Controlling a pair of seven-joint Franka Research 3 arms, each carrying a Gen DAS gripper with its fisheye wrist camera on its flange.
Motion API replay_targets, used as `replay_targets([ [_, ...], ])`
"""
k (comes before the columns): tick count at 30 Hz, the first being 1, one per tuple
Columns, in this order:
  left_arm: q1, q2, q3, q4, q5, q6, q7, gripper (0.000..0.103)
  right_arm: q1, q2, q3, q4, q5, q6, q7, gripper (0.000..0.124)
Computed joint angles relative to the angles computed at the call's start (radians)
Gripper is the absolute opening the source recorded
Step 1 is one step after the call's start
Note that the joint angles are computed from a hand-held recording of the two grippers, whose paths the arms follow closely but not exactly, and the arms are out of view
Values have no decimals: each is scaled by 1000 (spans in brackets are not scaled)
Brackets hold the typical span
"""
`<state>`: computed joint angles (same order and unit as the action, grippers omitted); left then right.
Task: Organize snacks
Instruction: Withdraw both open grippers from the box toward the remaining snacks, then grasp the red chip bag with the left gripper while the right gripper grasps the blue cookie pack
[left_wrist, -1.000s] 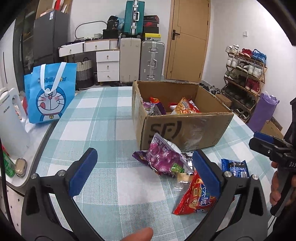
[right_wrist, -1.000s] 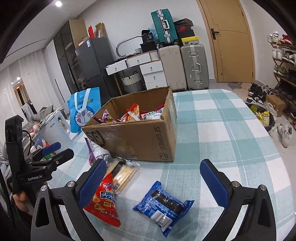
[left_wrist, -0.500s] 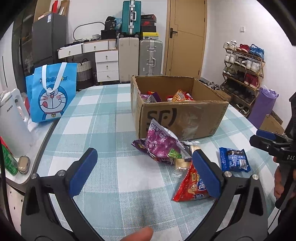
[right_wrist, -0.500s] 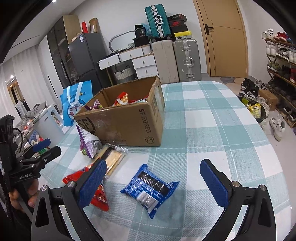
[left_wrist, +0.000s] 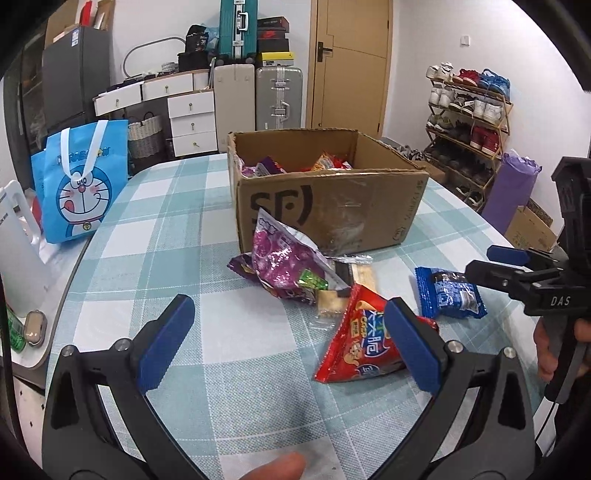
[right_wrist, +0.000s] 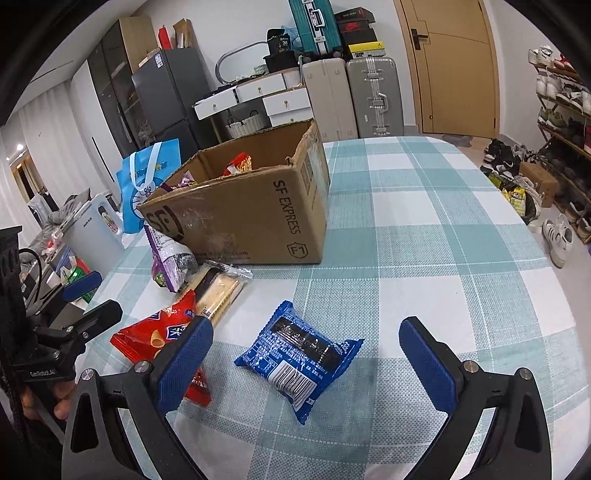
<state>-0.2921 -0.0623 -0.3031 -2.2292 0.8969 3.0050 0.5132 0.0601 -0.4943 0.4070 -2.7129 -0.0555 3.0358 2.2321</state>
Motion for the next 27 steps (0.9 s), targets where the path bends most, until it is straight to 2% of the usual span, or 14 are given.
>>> replay_targets([
  [5, -18, 2, 8, -16, -117, 43, 102, 102, 3, 10, -5, -1, 0, 6, -2, 103],
  [10, -58, -6, 21, -41, -338, 74, 305, 102, 6, 36, -11, 9, -2, -14, -8, 103],
  [15, -78, 2, 11, -41, -437, 70, 413, 102, 36, 72, -43, 17, 0, -27, -21, 103],
  [18, -63, 4, -3, -38, -399, 73, 382, 102, 31, 82, -40, 22, -19, -39, -15, 103],
  [20, -67, 0, 1, -42, -416, 76, 397, 102, 54, 92, -66, 23, -9, -40, -25, 103],
  [27, -172, -13, 56, -68, -747, 100, 707, 102, 71, 96, -90, 26, -15, -64, -35, 103],
])
